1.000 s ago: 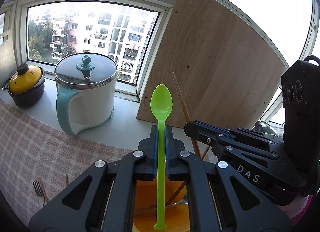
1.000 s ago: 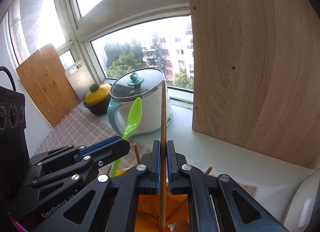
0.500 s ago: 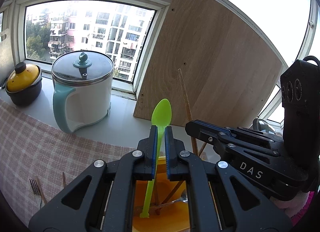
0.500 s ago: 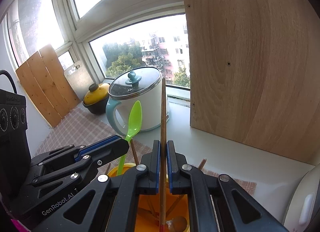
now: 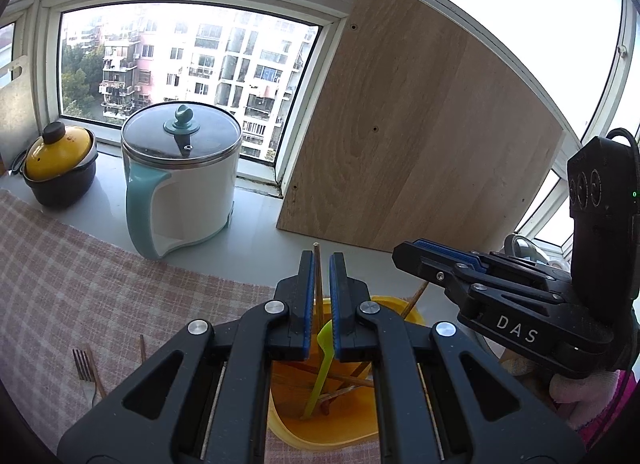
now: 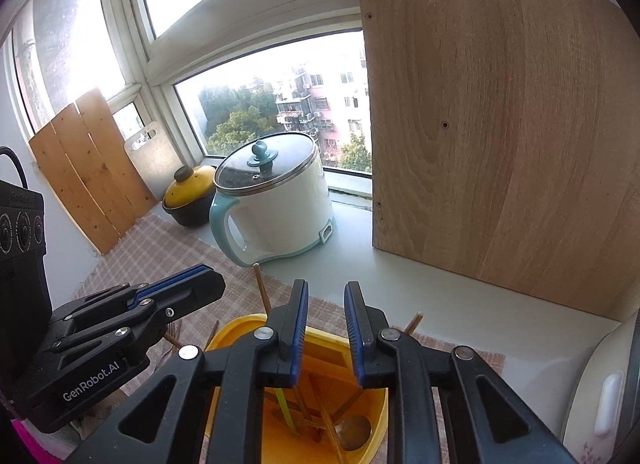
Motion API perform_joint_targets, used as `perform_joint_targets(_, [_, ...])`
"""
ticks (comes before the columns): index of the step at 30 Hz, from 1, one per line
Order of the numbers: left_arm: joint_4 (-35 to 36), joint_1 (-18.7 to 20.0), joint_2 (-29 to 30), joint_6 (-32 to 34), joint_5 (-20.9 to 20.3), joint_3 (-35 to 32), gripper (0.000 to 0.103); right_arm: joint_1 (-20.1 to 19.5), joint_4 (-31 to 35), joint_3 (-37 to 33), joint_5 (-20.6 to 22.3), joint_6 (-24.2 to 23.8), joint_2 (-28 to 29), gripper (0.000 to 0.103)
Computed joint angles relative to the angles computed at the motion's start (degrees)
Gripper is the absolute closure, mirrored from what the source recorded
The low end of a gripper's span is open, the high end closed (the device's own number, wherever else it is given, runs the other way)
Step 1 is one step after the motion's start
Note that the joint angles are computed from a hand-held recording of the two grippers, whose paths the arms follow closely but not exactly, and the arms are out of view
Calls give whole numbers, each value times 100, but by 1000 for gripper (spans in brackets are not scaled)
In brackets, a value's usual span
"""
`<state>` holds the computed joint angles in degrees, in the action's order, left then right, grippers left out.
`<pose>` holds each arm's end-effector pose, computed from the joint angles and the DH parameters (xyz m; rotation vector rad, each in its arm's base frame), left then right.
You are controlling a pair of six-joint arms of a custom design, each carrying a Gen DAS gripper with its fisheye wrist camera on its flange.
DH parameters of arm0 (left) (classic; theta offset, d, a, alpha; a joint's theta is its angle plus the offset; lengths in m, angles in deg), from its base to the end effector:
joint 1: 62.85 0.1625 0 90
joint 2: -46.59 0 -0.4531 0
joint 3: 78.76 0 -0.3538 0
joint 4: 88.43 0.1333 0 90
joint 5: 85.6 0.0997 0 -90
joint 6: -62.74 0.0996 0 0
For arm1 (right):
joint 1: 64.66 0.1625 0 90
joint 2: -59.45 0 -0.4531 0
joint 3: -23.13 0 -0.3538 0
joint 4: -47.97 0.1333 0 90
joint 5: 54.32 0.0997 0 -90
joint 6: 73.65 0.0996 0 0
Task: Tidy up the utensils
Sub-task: 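Open both tools to drop the spoon and chopstick into the container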
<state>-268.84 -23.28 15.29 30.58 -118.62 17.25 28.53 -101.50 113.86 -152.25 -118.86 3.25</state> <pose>-0.3642 -0.5823 0.0723 0.0865 2.3859 -1.2547 0.1570 -0.6678 0.2911 1.1141 -2.5842 0.5110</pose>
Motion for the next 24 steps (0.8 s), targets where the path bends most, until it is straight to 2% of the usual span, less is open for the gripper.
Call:
perform_joint_targets(3, [-2,-51,-90,-45,24,146,98,6,-83,99,-17,46,-82,80])
perform_joint_targets(5, [-40,-91,-161,-71,30,270,84,9,-99,188,-1,79,-163,78])
perform_joint_targets(7, [-72,-145,-237,-110,71,411,78,17,-164,309,-5,98,-248,75])
perform_joint_targets(9, [-107,-207,-328,-163,127,581,78,26,-259,444,-13,132,-337,70])
perform_joint_targets(11, [-74,-261,-461,-273,180,787,78,39,-384,590,-19,183,-433,56])
perform_joint_targets(13, [-47,-308,-610,-419,204,1017,78,54,-517,742,-37,241,-524,49])
perform_joint_targets(17, [70,-437,-934,-682,320,1507,77,98,-685,1029,-79,356,-695,40])
perform_joint_targets(19, [183,-498,-1130,-870,374,1778,70,124,-794,1201,-75,388,-788,32])
perform_joint_targets(24, [815,-621,-1737,-1599,457,2499,68,245,-1050,1673,-96,329,-1031,32])
